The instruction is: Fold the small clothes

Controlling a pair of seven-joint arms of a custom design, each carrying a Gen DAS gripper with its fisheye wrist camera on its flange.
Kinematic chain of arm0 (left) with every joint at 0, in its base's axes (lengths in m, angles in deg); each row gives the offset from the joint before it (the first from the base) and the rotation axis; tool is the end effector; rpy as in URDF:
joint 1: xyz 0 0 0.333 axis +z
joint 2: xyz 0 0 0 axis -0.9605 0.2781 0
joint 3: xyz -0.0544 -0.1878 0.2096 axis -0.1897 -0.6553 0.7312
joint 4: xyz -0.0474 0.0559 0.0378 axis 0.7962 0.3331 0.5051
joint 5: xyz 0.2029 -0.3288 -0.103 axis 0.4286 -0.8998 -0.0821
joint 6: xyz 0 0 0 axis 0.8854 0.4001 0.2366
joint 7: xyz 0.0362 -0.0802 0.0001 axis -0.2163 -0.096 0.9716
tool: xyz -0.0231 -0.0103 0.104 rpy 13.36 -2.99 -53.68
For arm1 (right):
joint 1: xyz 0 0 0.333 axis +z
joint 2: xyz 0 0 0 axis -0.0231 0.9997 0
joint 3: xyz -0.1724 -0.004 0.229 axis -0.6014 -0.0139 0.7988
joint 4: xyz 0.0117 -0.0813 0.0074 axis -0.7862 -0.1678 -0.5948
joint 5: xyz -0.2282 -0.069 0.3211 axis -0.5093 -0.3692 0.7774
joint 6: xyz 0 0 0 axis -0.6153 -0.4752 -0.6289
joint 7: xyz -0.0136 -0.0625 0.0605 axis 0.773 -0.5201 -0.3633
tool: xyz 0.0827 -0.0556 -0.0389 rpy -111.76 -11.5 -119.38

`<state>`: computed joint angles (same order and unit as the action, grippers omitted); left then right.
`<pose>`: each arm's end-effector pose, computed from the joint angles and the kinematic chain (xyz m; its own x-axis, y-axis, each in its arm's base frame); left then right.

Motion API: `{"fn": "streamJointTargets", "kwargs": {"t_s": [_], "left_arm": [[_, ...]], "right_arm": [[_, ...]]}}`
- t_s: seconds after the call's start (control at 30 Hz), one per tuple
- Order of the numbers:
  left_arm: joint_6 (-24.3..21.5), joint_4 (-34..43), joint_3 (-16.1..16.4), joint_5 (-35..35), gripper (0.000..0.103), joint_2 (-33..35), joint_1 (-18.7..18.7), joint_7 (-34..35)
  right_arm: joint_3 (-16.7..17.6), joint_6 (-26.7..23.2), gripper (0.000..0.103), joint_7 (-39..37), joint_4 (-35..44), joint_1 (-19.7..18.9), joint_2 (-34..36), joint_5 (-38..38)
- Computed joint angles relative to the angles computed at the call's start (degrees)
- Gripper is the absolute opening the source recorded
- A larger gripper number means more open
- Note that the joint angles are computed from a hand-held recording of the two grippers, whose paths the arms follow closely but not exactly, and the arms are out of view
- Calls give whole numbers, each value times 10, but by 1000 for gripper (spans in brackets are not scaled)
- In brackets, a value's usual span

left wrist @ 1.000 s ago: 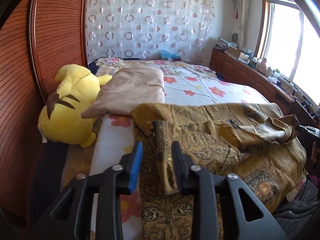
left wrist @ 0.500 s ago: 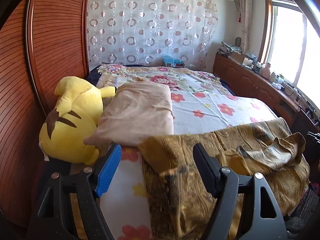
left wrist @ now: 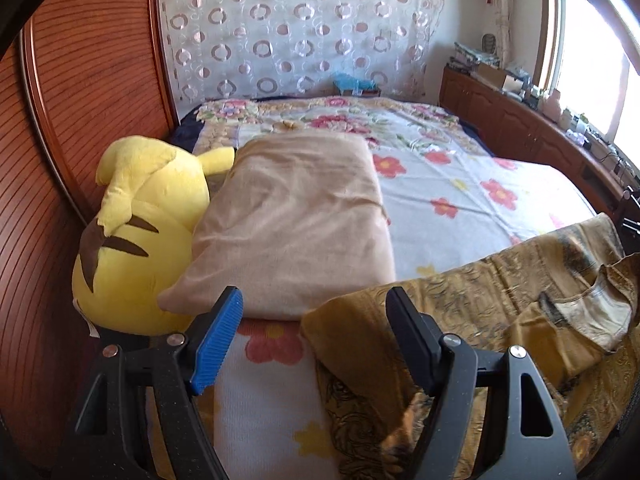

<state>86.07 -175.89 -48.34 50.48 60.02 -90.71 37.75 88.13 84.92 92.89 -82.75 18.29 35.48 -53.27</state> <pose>0.6050 -0.2306 0.3669 -0.1625 -0.9866 0.0173 -0.7203 0.1066 -0.6854 0.5449 0.2786 0.5990 0.1141 -0.9906 0.0760 -0.6273 -0.1312 -0.7676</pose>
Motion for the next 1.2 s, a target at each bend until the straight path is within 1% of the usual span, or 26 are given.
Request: {"fn": "streamJointTargets", "kwargs": {"t_s": [0.03, 0.1, 0.27, 0.47, 0.57, 0.6, 0.67, 0.7, 0.77, 0.87, 0.93, 1.0, 1.03, 1.07, 1.13, 1.17, 1.2], "left_arm": [[-2, 1, -11, -17, 75, 5, 11, 15], [-3, 0, -27, -51, 75, 11, 26, 42], [-14, -1, -48, -112, 75, 19, 43, 95], [-18, -1, -76, -188, 75, 26, 61, 165], [-16, -5, -90, -224, 75, 28, 69, 198], [-11, -7, -75, -216, 75, 27, 55, 190], [-9, -7, -59, -207, 75, 27, 40, 180], [-9, -6, -55, -205, 75, 28, 35, 176], [-7, -4, -57, -209, 72, 30, 37, 179], [-4, -5, -67, -222, 64, 30, 44, 195], [2, -9, -74, -230, 53, 28, 48, 209], [4, -11, -65, -226, 48, 26, 40, 208], [4, -12, -63, -225, 41, 26, 38, 208], [5, -12, -64, -226, 37, 26, 39, 210], [4, -14, -77, -238, 23, 25, 49, 227], [4, -15, -84, -247, 20, 24, 55, 237], [5, -17, -85, -249, 13, 22, 54, 240]], "right_arm": [[-2, -2, 44, -3, 9, -2, 15, 3], [-5, -21, 44, -4, 32, 2, 37, 4], [-18, -63, 45, -44, 137, 18, 118, 46], [-34, -95, 49, -77, 190, 30, 158, 98], [-40, -87, 53, -82, 193, 31, 161, 111], [-41, -89, 54, -83, 194, 33, 161, 113], [-44, -93, 55, -87, 201, 37, 167, 108], [-45, -100, 55, -91, 207, 39, 170, 108], [-46, -114, 55, -98, 224, 39, 181, 116], [-50, -110, 55, -99, 235, 41, 192, 117], [-51, -109, 55, -100, 234, 42, 193, 120], [-52, -103, 55, -106, 233, 40, 195, 124], [-53, -96, 55, -108, 227, 40, 193, 124], [-53, -93, 55, -110, 221, 40, 190, 124], [-50, -85, 55, -119, 212, 38, 184, 130], [-48, -81, 52, -126, 206, 38, 181, 133], [-47, -75, 42, -132, 198, 37, 176, 135]]}}
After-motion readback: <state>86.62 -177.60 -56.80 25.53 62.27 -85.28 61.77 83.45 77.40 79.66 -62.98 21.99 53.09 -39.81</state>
